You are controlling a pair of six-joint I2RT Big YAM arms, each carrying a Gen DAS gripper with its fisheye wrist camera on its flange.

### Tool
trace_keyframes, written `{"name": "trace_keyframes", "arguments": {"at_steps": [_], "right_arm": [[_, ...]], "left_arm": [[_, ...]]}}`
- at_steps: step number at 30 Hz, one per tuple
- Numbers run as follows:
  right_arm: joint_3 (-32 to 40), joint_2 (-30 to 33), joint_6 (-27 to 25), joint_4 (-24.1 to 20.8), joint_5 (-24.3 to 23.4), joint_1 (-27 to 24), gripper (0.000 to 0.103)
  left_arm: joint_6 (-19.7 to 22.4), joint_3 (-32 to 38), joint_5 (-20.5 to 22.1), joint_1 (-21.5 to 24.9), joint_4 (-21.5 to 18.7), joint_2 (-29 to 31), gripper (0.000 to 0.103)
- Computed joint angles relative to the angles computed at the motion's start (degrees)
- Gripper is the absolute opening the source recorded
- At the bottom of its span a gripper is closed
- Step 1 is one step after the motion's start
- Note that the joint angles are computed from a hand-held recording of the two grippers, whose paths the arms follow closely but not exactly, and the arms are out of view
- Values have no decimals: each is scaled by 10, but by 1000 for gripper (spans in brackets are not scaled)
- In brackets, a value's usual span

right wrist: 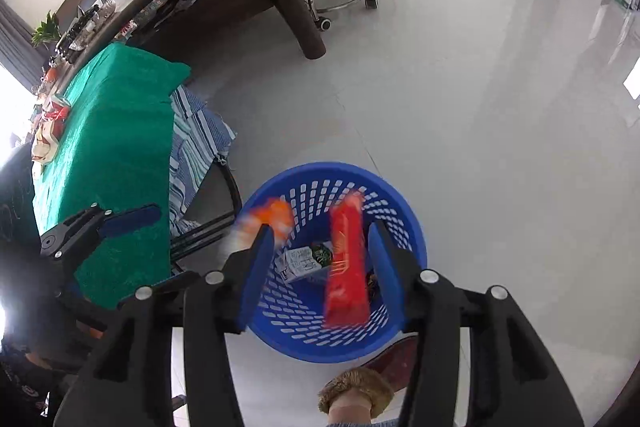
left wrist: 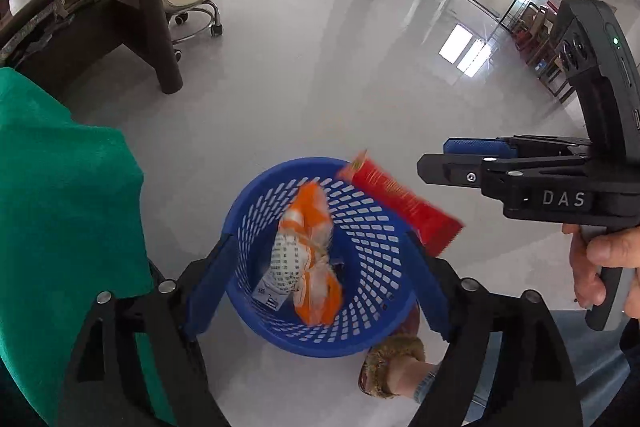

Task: Collect trash
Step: 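Carry both items over the blue wastebasket and open both tools to drop them, then move both open tools back over the table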

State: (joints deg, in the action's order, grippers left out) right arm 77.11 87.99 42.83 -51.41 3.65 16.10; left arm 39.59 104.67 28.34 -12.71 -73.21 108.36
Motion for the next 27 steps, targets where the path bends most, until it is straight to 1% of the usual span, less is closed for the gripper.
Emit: {"name": "trace_keyframes", "arguments": {"at_steps": [2,3,4,5,6,7,8,9,10,11,12,13,15,17,18,20,21,23,24,26,27], "right_arm": [[-2,-5,3,3,8,0,60],[-2,-7,7,4,18,2,68],[0,-9,9,3,32,5,72],[2,-10,8,4,41,7,73],[5,-11,6,3,56,12,75],[10,-11,6,-2,75,18,80],[14,-10,6,-6,93,23,83],[20,-9,5,-10,115,31,89],[23,-10,1,-6,135,39,93],[27,-9,-7,1,153,47,94],[31,-9,-17,7,177,57,98],[34,-8,-29,15,204,68,98],[42,-5,-54,30,249,89,98],[51,1,-79,49,281,108,98],[58,7,-93,57,295,118,98],[75,21,-113,67,313,138,98],[88,32,-119,67,320,148,98],[119,54,-105,53,320,165,98],[136,68,-94,51,304,174,98],[168,97,-85,65,268,194,98],[207,127,-83,55,250,203,98]], "left_arm": [[0,-10,1,4,17,-11,91],[-1,-19,5,8,33,-20,93],[-2,-32,11,13,53,-33,96],[1,-49,19,19,71,-51,98],[3,-65,29,27,95,-67,98],[1,-77,37,33,120,-79,98],[1,-89,45,42,136,-93,98],[5,-91,52,48,129,-99,98],[11,-86,65,56,110,-101,98],[17,-80,79,67,86,-102,98],[20,-77,88,76,67,-104,98],[25,-71,90,87,45,-105,98],[36,-70,77,103,13,-109,98],[56,-62,83,123,-16,-109,98],[66,-66,87,134,-13,-113,98],[78,-71,82,159,5,-122,98],[78,-66,76,170,11,-120,98],[76,-38,66,197,8,-103,98],[72,-20,63,212,4,-91,98],[58,26,59,244,-6,-60,98],[50,51,59,260,-10,-42,98]]}}
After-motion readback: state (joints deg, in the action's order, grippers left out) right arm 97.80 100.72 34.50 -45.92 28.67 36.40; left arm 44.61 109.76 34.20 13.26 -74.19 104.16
